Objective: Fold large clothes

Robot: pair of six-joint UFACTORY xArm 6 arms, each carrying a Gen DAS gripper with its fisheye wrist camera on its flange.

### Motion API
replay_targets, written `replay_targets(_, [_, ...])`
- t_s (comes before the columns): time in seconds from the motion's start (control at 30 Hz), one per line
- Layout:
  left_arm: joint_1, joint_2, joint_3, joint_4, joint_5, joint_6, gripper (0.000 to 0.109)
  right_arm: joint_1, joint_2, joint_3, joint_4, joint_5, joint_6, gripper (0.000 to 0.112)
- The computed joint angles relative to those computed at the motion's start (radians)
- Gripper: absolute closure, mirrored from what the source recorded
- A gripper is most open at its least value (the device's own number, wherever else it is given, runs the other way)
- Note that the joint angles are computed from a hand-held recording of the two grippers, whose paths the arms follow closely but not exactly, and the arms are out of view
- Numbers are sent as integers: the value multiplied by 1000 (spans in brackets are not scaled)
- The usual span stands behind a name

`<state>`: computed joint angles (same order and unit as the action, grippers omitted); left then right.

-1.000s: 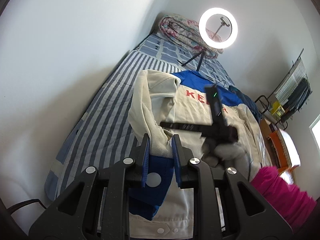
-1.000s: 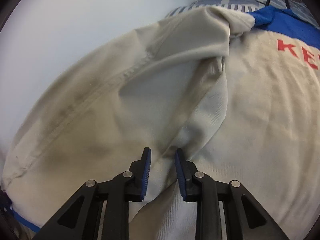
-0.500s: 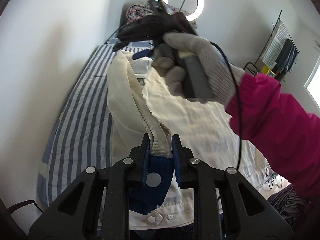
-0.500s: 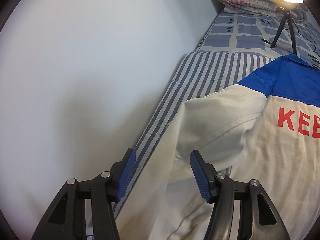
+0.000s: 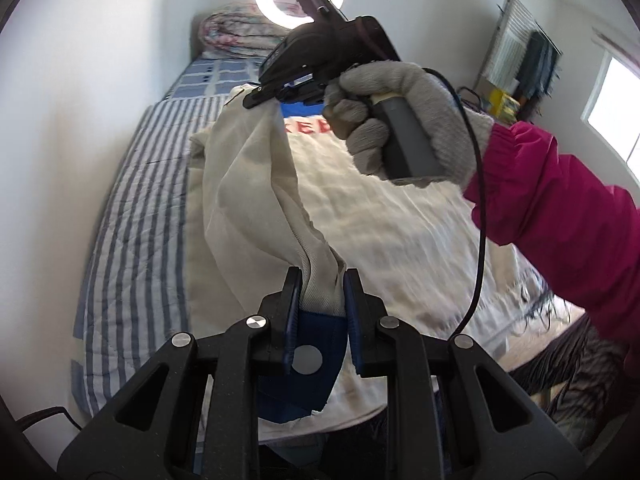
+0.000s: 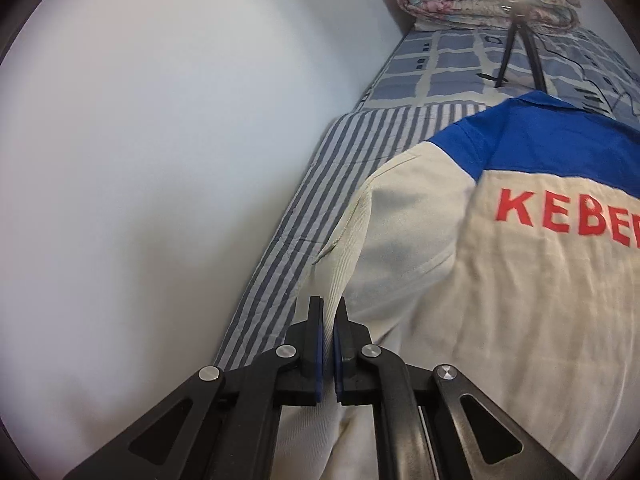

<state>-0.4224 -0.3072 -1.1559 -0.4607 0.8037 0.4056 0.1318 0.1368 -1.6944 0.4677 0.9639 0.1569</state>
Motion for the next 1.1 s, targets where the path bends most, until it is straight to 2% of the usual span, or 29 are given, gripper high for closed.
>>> replay_targets(0.1, [-28,-22,26,1,29,19,89,-50,-158,230,55,-47,-29,111])
replay_targets(0.2, [-52,-32,37,-13,72,27,86,-101,-267,415,76,-50,-40,111])
replay_targets(0.23, [-62,-42,53,-18,62,19,84,-116,-288,456,85,-37,-44,111])
replay_targets(0.27, [-68,-40,56,-31,62,13,80,-127,-301,492,86,-24,-45,111])
replay_targets(0.33, [-58,-62,72,-80,83,9,59,-128,-305,526,15,23,-25,107])
replay_targets(0.4, [-45,-78,85,-108,78,-10,58,-112,-300,524,-102,78,-2,103])
replay_targets(0.43, [-36,-86,94,-112,73,-30,58,-111,-306,527,-113,84,-13,102])
replay_targets(0.47, [-28,-94,105,-111,65,-54,57,-113,-316,525,-113,82,-28,93])
replay_targets(0.5, [-10,-99,116,-119,66,-78,55,-112,-323,517,-128,79,-30,85])
replay_targets(0.57, [15,-110,142,-132,67,-127,49,-107,-330,487,-160,65,-51,83])
replay_targets(0.7, [57,-83,162,-156,91,-218,48,-82,-295,367,-194,55,-105,75])
replay_targets(0.8, [77,-62,177,-208,115,-252,48,-39,-219,241,-234,58,-109,68])
replay_targets(1.0, [57,-38,194,-193,102,-264,48,21,-64,38,-306,76,-123,65])
replay_targets(1.1, [46,-40,207,-195,89,-279,48,48,65,-115,-332,107,-114,65])
